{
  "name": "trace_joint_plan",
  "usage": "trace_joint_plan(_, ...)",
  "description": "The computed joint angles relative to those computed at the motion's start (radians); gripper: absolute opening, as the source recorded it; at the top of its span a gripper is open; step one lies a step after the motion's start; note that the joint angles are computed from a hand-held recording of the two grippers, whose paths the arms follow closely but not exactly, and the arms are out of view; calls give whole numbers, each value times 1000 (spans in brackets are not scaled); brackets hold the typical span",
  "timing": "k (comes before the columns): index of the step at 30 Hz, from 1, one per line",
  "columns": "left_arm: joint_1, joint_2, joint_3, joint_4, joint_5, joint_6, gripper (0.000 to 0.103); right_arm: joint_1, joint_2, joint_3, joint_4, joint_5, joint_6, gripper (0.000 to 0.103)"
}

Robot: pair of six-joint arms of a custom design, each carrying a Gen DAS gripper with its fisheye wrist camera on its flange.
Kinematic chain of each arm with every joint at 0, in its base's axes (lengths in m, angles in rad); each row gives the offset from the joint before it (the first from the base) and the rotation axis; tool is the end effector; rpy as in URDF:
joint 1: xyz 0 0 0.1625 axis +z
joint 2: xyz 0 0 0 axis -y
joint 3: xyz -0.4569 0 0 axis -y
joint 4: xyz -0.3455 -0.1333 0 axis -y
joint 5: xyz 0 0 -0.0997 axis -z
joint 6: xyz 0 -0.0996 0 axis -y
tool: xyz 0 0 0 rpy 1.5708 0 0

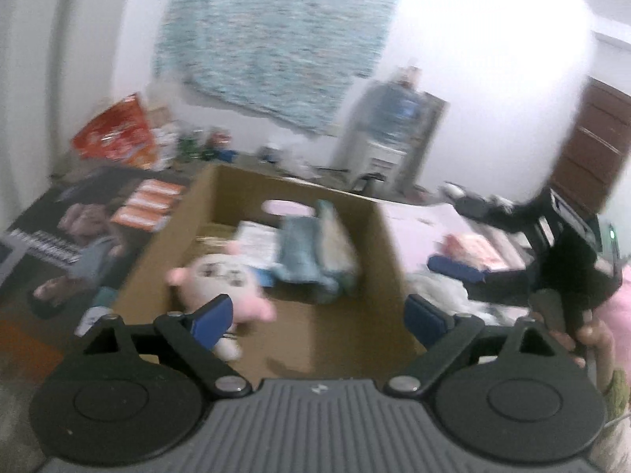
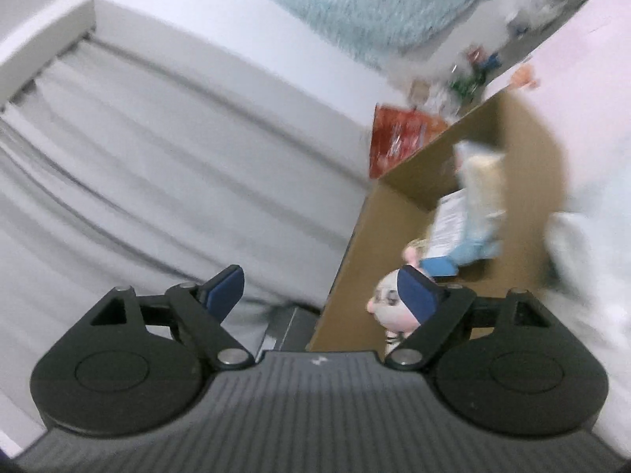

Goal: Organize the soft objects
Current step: 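Move both tools back over the bed toward the pink sponge pad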

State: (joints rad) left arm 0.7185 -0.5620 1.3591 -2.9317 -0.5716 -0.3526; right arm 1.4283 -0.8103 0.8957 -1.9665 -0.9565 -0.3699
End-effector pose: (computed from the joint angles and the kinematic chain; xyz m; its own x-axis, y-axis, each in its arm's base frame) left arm -0.4150 -0.6513 0.1666 -0.8715 -0.0876 -0.4826 0.3573 0.5606 -0.7470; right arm 0.0782 -0.7982 0.4170 -0.8264 -0.3950 -0.4013 -0.1754 0.8578 -0.4831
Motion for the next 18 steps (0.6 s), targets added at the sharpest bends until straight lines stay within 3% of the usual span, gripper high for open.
trace_joint_plan(4,-8,63,-69,-30,-102,101,98,-87,-123,149,-146,7,59,86)
trace_joint_plan(8,-14,137,-168,21,-181,166,98,-163,-202,233,-249,1,81,87)
trace_joint_plan(13,-24,243,-312,120,-234,216,98,-232,-234,259,-319,-6,96,87)
trace_joint_plan(18,-21,350,-460,236,-301,214,98,-272,-234,240,-312,-72,57,85)
